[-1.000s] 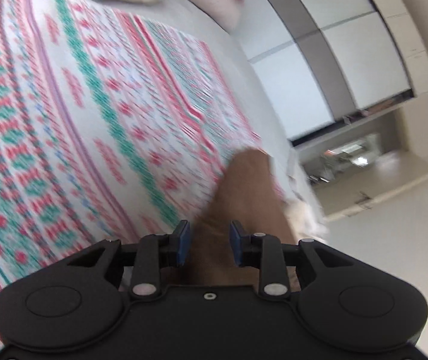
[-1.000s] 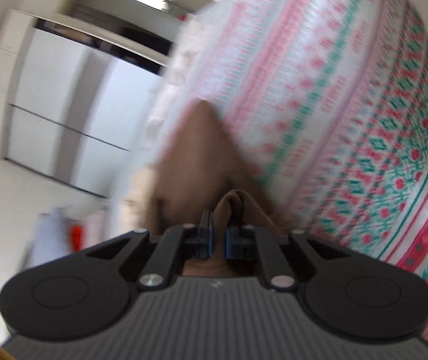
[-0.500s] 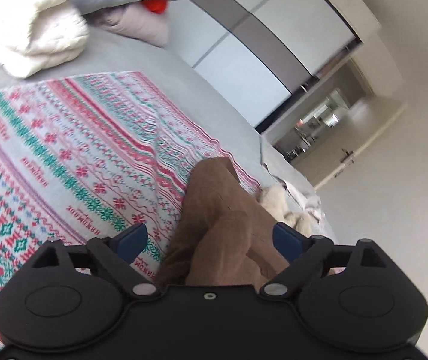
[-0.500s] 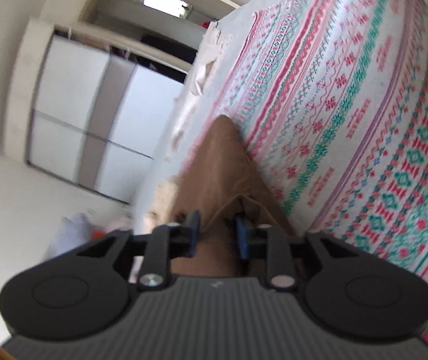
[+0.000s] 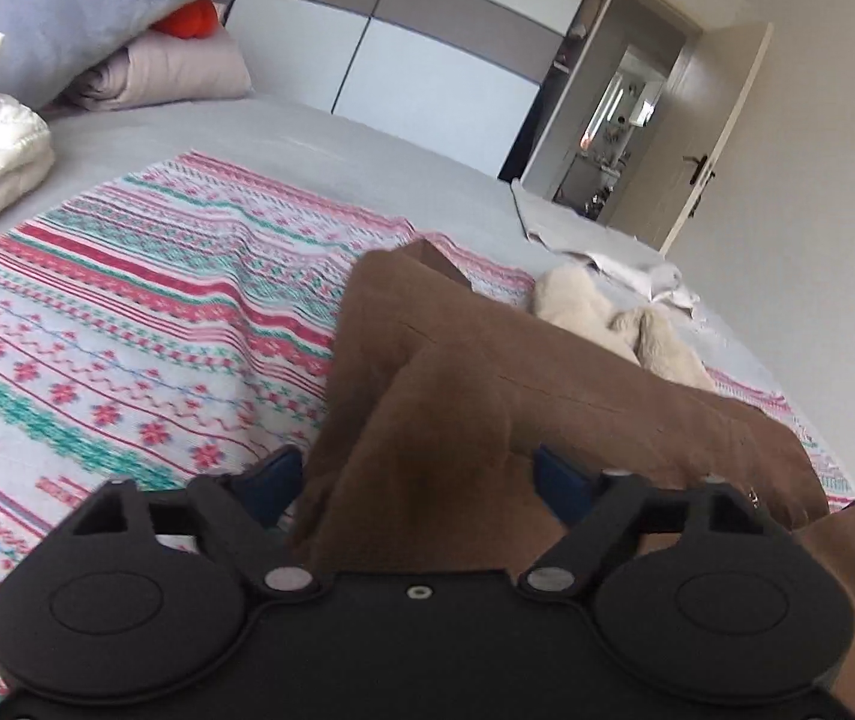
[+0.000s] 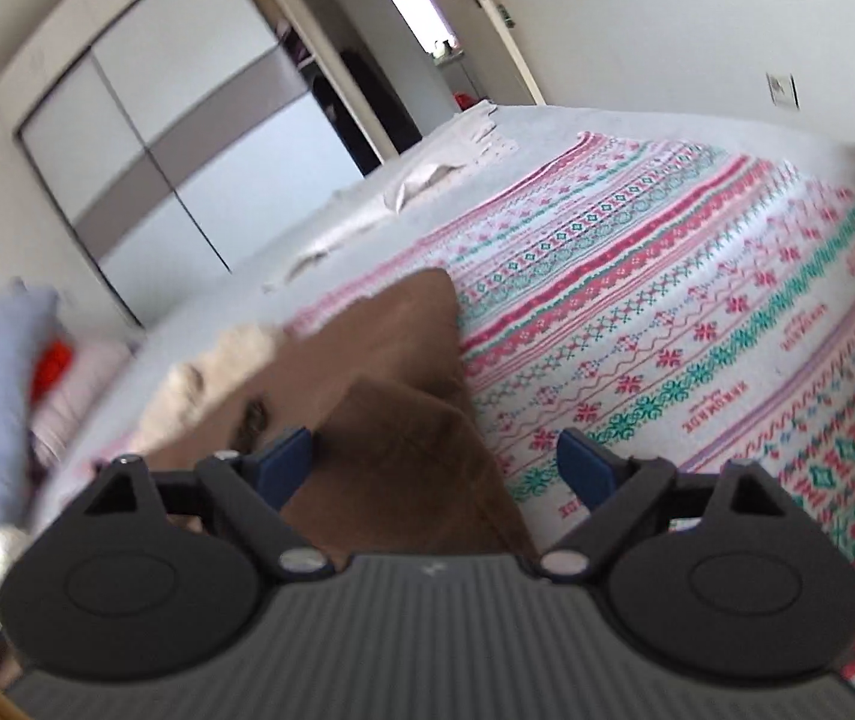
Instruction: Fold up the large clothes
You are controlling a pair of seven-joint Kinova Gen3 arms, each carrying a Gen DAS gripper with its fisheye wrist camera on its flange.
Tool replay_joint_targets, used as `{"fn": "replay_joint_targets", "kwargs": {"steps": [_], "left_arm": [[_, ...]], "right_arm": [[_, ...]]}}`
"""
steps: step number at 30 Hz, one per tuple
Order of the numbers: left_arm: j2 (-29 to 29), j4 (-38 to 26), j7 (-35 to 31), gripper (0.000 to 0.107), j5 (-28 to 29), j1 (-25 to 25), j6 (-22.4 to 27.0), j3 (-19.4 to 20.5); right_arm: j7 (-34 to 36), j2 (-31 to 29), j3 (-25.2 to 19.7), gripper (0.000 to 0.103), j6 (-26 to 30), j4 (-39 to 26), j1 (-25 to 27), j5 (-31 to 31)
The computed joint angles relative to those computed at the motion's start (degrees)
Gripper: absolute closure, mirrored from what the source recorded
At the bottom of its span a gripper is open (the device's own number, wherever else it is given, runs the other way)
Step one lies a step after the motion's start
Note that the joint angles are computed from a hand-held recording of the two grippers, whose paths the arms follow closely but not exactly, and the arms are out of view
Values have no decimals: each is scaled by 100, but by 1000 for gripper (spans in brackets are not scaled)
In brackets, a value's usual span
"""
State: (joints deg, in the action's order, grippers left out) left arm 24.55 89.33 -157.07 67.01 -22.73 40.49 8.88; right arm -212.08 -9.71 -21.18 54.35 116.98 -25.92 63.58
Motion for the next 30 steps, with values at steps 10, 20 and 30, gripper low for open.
{"fn": "replay_joint_targets", "kwargs": {"steps": [10, 20, 30], "left_arm": [[-369, 532, -586, 90, 549, 13, -447, 120], [-275, 444, 24, 93, 774, 304, -223, -405], [-468, 784, -582, 98, 975, 46, -724, 95]], "right_arm": [[-365, 200, 459, 14, -609, 182, -26, 189], [349, -580, 457, 7, -980, 470, -193, 352], [1498, 1123, -47, 77, 978, -698, -401, -13]]}}
